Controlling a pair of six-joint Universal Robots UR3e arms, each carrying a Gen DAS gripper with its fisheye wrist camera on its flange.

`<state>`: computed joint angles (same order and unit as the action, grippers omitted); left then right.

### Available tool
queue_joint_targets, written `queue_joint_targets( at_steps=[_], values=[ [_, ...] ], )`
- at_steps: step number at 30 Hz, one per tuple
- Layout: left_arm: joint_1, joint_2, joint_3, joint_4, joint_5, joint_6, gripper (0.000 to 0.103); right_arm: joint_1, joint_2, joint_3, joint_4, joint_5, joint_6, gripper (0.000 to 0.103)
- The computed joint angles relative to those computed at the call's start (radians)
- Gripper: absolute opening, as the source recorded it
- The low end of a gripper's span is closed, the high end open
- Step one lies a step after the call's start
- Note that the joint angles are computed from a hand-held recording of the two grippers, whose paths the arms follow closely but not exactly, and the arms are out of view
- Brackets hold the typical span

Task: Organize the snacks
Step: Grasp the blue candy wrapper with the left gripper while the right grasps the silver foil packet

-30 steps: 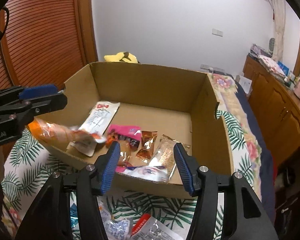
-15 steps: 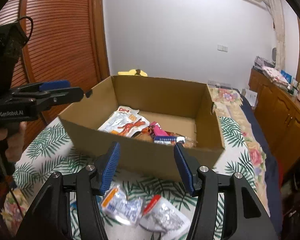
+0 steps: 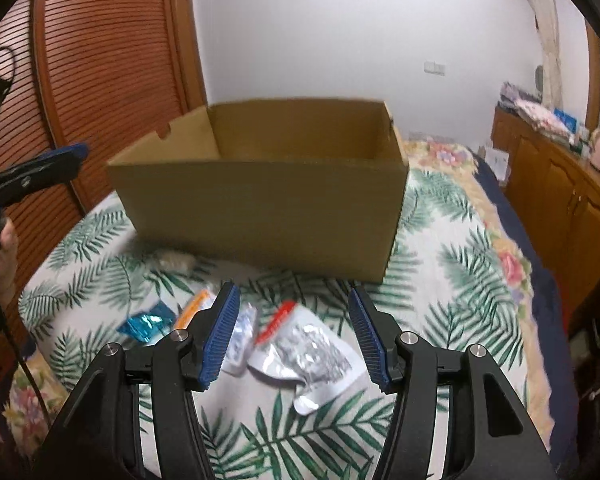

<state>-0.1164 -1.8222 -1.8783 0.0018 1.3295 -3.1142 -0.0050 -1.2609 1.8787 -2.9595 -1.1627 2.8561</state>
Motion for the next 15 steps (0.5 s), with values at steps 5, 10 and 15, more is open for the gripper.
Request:
queue_joint_targets(
  at_steps=[5, 10, 15],
  values=[
    [-0.010, -0.030, -0.078, 0.038, 0.007, -0.019, 0.088, -0.008, 0.031, 0.025, -0.007, -0.010, -0.039, 0.059],
    [-0.035, -0.094, -0.115, 0.090, 0.017, -0.055, 0.088, -0.015, 0.074, 0.005, 0.000, -0.019, -0.040, 0.059],
    [-0.058, -0.141, -0.146, 0.150, 0.026, -0.077, 0.088, -0.027, 0.108, -0.024, 0.042, 0.007, -0.025, 0.059]
  ],
)
